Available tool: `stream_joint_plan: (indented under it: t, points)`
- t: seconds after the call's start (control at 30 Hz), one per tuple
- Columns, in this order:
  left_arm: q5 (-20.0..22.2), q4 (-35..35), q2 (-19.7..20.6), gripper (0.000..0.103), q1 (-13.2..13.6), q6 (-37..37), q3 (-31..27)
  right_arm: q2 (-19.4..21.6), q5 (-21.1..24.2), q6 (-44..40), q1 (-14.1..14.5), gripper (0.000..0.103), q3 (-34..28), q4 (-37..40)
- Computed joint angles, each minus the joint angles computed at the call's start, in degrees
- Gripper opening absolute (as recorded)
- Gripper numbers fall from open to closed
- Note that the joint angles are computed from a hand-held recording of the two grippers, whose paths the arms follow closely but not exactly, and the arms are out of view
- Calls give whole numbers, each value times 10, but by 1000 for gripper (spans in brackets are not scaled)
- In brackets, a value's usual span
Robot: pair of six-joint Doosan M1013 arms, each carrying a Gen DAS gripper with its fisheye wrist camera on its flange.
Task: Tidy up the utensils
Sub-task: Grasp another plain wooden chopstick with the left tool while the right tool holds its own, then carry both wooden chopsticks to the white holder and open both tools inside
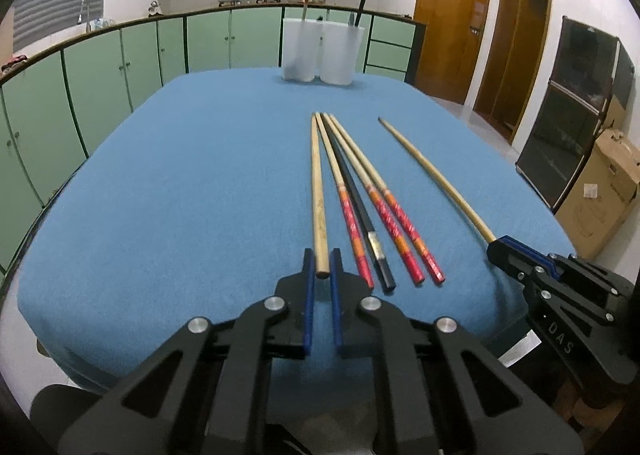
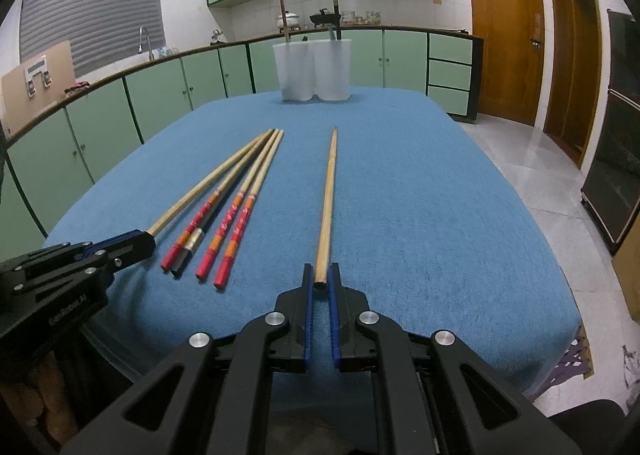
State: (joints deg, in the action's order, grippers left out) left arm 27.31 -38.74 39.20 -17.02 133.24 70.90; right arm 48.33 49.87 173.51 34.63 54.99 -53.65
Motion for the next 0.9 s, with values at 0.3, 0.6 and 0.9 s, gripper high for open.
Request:
stream_joint_plan:
  t: [0.3,0.6,0.9]
  points:
    - [-1,-33,-24,6,8,5,0,-32,3,40,8,7,19,-61]
    - [13,-19,-36,6,10,-20,-29,-37,5,-9,4,7,-18,-68]
    - [36,-8,-32,6,10,-23,-83,-20,3,-156,-19,7,-103,11]
